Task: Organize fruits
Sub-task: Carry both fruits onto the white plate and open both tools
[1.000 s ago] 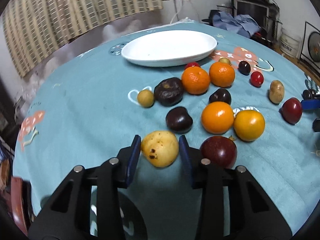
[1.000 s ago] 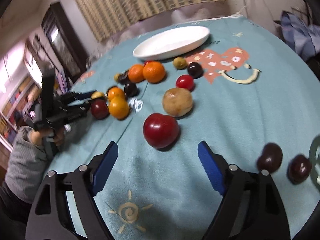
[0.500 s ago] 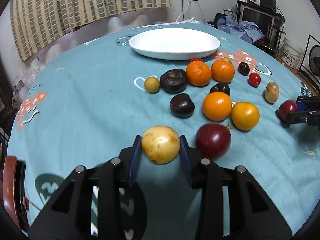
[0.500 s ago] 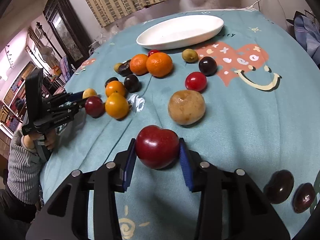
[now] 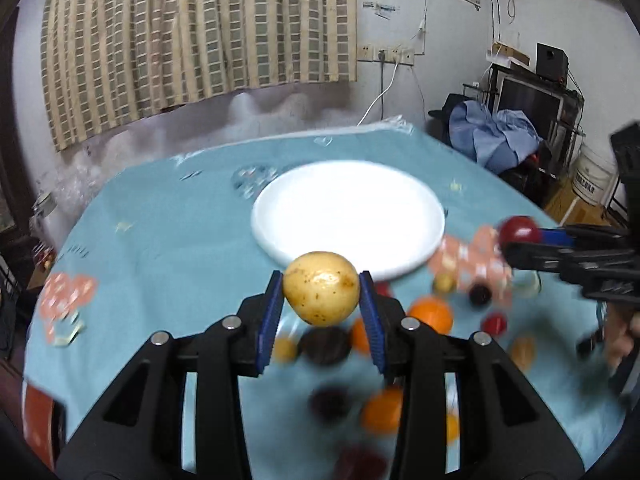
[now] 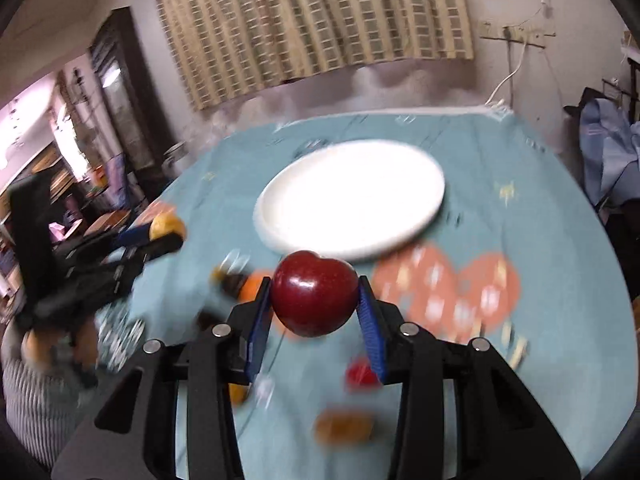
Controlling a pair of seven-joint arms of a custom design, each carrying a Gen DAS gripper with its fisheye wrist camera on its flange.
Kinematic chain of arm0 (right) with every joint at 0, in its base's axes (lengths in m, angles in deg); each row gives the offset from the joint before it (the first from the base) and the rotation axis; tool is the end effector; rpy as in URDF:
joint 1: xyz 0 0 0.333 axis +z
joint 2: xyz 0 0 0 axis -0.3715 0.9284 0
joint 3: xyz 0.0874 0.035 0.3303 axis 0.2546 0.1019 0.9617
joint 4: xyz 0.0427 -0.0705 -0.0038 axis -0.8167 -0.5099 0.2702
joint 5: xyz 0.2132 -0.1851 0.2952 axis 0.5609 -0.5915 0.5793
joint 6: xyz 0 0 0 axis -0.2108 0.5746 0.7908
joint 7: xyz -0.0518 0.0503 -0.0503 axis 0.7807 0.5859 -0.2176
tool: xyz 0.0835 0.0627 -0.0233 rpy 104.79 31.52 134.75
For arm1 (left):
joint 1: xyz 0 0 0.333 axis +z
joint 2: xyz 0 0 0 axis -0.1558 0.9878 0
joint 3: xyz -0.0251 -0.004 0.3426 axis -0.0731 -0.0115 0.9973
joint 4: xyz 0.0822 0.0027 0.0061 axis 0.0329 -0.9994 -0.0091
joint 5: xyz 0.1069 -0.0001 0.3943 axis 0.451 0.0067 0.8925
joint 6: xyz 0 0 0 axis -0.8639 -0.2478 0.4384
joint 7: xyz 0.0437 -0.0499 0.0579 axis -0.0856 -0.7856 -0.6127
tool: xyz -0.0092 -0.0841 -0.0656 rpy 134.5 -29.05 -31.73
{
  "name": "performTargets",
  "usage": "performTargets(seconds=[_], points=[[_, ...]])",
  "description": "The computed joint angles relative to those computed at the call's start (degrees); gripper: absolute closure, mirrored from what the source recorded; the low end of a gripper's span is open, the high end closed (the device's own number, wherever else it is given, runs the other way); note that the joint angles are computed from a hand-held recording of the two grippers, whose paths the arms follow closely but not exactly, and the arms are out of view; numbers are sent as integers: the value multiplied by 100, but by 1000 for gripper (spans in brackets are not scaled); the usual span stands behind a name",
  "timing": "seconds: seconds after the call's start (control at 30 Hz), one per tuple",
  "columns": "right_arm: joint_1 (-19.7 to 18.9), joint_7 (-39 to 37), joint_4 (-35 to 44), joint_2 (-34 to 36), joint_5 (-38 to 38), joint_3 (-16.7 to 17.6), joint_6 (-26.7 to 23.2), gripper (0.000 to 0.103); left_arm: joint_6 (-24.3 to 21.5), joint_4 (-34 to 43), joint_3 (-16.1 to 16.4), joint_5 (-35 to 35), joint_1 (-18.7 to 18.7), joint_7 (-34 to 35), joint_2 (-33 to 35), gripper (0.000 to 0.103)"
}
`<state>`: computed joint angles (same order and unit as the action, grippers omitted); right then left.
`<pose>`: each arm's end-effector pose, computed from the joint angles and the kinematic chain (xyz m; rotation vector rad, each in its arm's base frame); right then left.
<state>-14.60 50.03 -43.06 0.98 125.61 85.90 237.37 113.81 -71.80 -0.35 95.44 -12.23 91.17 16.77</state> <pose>0.7034 0.1373 0.5453 -1.8759 1.3131 -0.2704 0.6748 -0.1388 0.5568 -1.5587 1.7965 -0.8792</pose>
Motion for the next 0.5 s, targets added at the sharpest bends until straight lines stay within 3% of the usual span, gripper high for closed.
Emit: performTargets(seconds=[0.17, 0.2, 0.23, 0.27, 0.33, 0.4, 0.5], points=[[271, 1276, 2001, 1519, -1214, -313, -701, 60, -870, 1644, -43, -108, -172, -14, 1186, 64], [309, 1468, 2238, 1672, -1434, -355, -837, 44, -1029, 1905, -29, -122, -207, -11, 1367, 64], [318, 1798, 2502, 1858, -1821, -348, -899, 36, -1245, 2236, 28, -323, -286, 171, 1601, 64], [396, 1827, 2565, 1922, -1830, -447, -799, 33, -1380, 2367, -114, -270, -184, 167, 1698, 63], [272, 1611, 2490, 1929, -1810, -242, -483, 33, -1530, 2584, -65, -259, -235, 224, 1866, 62], [260, 1632, 2413, 1883, -1897, -235, -355, 33, -1455, 2552, 67, -149, -309, 104, 1859, 51], [-39, 1403, 1924, 1509, -1424, 79, -189, 33, -1132, 2000, 20, -267, -160, -38, 1489, 48]])
